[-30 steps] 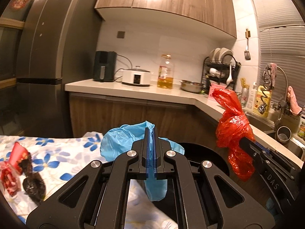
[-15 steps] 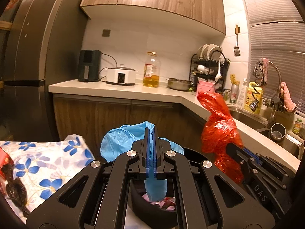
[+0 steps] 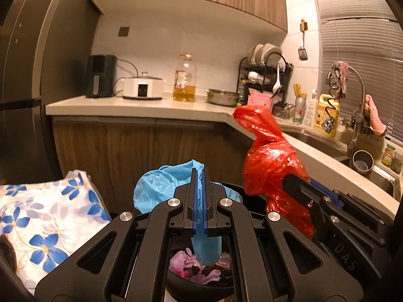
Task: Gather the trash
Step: 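Carry the red bag and blue glove over the black bin and open both tools, then move both open tools back over the remaining trash on the table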
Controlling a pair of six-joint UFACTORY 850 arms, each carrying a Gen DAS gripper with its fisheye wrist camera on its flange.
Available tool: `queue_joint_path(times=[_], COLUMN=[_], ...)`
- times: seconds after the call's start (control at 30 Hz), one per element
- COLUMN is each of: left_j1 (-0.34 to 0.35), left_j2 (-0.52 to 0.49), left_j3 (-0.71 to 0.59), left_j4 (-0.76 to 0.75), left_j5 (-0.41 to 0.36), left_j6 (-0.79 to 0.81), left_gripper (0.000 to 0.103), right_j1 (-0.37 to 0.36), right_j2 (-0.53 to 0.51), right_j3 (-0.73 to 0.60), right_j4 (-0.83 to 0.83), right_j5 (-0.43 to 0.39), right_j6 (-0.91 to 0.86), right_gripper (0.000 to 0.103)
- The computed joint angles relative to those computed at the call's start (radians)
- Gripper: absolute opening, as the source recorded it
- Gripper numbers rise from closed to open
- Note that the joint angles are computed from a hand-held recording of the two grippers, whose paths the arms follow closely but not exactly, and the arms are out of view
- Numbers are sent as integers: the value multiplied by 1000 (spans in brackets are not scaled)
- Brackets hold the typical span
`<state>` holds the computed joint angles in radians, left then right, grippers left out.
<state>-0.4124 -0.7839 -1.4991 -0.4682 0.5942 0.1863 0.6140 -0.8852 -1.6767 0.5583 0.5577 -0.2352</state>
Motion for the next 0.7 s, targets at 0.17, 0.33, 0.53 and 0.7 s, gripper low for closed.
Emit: queue_joint_path(times=[0.17,0.33,0.53,0.7], left_j1=[10,22,28,30], left_j2=[-20,-35,-30,18], left_j3=[-21,-42,-16,72], left_j4=[40,62,42,-41], left_j5=[-34,-84,-68,-1], left_j6=[-40,-82,-86,-59], left_gripper=[3,17,52,65], right_j1=[-8,-15,-16,-7], right_j2=[-9,-2,16,32], right_j3=[-11,2,32,60], right_j4=[-9,-10,13,8], right_j5=[-14,-7,20,28], right_j6=[15,47,52,69], right_gripper=[21,30,44,55])
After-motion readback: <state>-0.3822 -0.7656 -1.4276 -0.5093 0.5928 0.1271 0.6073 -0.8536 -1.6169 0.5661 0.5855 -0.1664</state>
